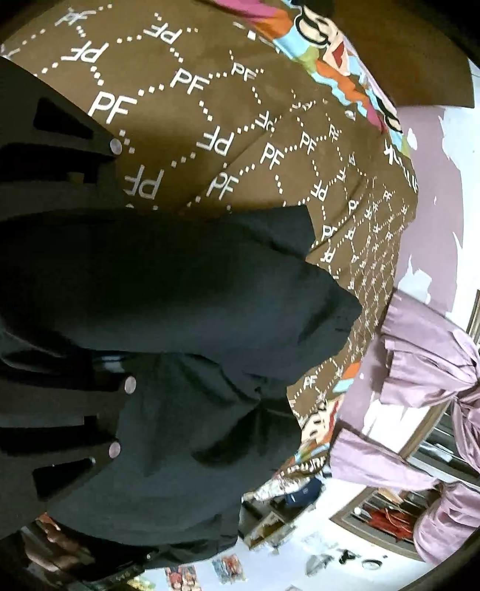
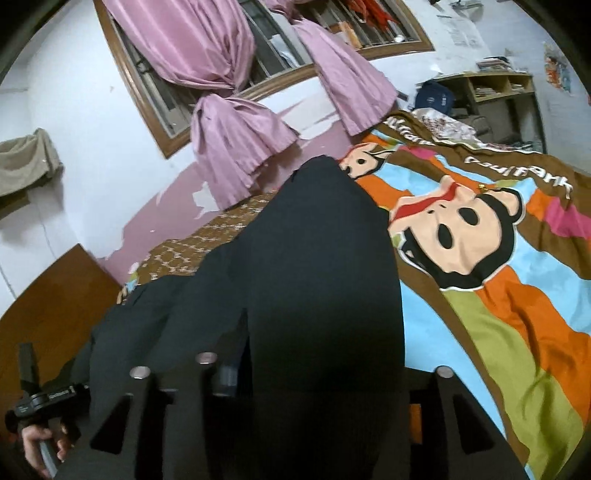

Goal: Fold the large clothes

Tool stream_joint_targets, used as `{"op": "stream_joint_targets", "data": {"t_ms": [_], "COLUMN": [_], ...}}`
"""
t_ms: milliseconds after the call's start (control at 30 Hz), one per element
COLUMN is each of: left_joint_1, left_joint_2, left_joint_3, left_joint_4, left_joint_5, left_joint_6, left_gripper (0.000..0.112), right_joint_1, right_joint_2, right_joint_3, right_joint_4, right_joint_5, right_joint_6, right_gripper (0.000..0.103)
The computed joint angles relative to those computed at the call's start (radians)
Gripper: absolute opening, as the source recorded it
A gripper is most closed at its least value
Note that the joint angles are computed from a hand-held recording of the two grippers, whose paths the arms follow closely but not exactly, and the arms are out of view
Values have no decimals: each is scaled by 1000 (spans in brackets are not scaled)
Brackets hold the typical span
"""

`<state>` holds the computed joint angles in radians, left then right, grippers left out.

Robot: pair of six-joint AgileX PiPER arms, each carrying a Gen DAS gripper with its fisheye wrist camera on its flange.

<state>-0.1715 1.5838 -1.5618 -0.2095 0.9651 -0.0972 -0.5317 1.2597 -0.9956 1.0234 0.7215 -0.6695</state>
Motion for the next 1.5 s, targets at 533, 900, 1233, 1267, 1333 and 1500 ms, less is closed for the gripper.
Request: {"op": "stream_joint_targets", "data": {"t_ms": [533, 900, 1233, 1267, 1333, 1500], "left_joint_1": [-79, -297, -443, -460, -478, -536], "left_joint_2": [-137, -265, -399, -411, -430, -475], "left_joint_3": [63, 109, 166, 165, 155, 125], "left_joint_4": [320, 518, 629, 642, 636, 662], "left_joint_5": [-31, -80, -72, -65, -50, -7], "left_joint_6": [-349, -406, -503, -516, -509, -525], "left_gripper": [98, 100, 101, 101, 101, 101], "right_joint_1": [83, 58, -57, -65, -84, -246], "right_joint_2": [-121, -270, -481, -503, -544, -604], "right_joint_3": [57, 105, 108, 104, 96, 63], "right_joint_4": [-344, -337, -215, -214, -205, -90], "right_joint_5": [-237, -243, -76, -59, -22, 172], "right_joint_6": [307, 301, 185, 181, 171, 76], "right_gripper": [103, 103, 103, 103, 103, 103]}}
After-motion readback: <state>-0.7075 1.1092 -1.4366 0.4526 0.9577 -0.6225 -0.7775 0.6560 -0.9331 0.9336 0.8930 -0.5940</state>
